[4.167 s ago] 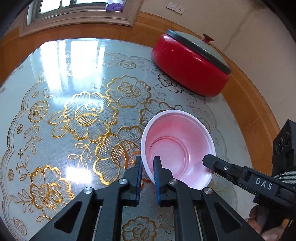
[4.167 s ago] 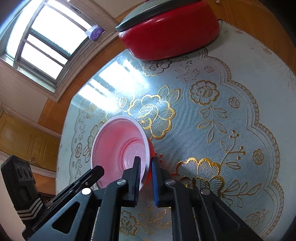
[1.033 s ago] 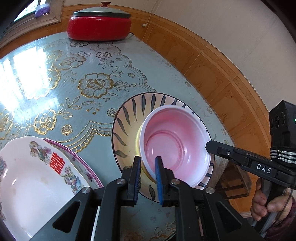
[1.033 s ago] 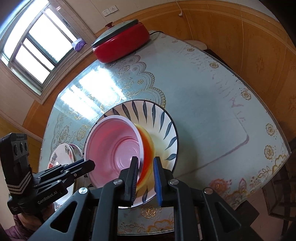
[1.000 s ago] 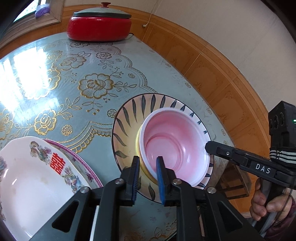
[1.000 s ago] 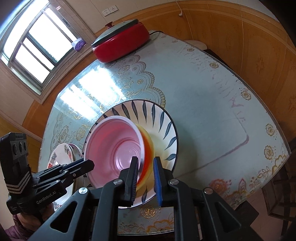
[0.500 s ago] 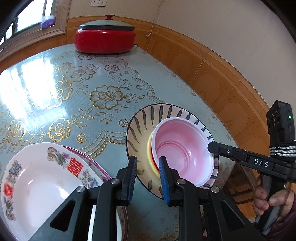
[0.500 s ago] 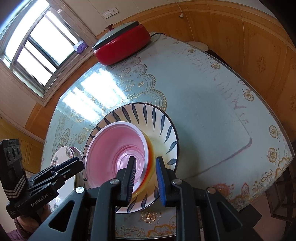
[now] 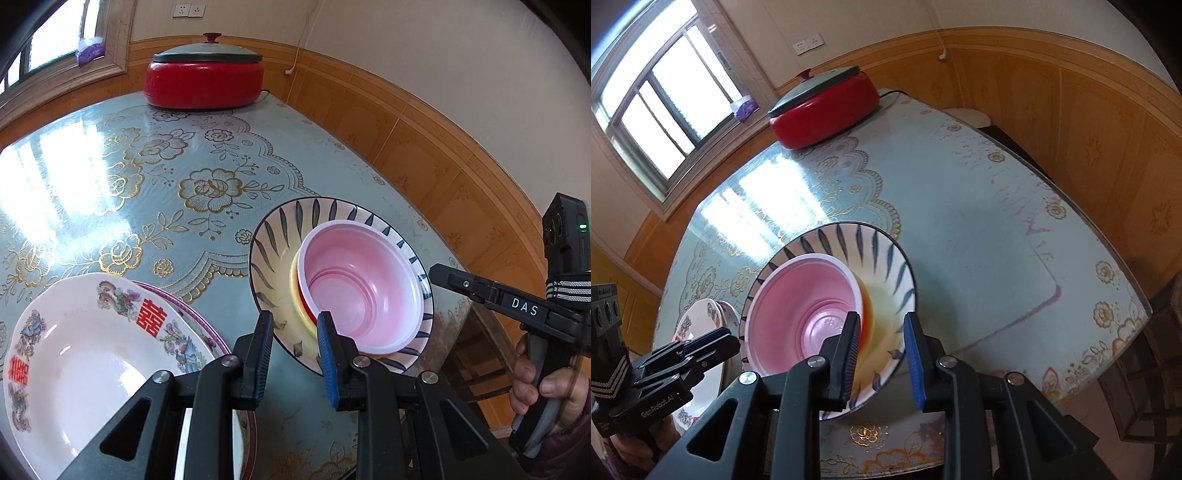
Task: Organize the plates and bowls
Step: 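Withdraw the left gripper and move it to the blue-striped bowl's rim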
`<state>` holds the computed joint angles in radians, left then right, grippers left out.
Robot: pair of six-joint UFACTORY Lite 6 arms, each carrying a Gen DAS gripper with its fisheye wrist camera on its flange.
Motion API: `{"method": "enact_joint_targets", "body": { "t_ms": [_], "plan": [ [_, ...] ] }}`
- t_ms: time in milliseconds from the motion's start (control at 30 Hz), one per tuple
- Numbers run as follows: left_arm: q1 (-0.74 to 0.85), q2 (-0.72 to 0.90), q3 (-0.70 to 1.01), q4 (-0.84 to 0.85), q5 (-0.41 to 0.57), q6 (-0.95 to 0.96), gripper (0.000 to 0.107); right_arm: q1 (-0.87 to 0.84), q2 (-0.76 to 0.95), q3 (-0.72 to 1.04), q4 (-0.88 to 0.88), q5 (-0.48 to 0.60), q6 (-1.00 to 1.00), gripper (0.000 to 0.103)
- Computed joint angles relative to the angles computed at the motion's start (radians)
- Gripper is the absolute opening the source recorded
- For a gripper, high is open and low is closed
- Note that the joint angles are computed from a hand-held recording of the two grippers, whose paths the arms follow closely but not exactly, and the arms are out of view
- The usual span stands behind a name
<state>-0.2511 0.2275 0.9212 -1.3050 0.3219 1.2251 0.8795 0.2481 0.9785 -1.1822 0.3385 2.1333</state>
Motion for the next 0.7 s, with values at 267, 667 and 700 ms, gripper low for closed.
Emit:
{"method": "enact_joint_targets", "body": {
  "t_ms": [267, 667, 700],
  "plan": [
    [0.024, -0.04, -0.057, -0.035, 0.077, 0.117, 0.025, 0.104, -0.015, -0.031, 0.065, 0.101, 0.073, 0.028],
    [-0.013, -0.07, -0.126, -0.067, 0.103, 0.156, 0.025, 0.008, -0.017, -0.052, 0.032, 0.036, 0.059, 0.03],
    [-0.018, -0.075, -0.129, -0.077, 0.096, 0.148, 0.025, -0.023, -0.001, -0.033, 0.055, 0.009, -0.004, 0.03]
  ]
}}
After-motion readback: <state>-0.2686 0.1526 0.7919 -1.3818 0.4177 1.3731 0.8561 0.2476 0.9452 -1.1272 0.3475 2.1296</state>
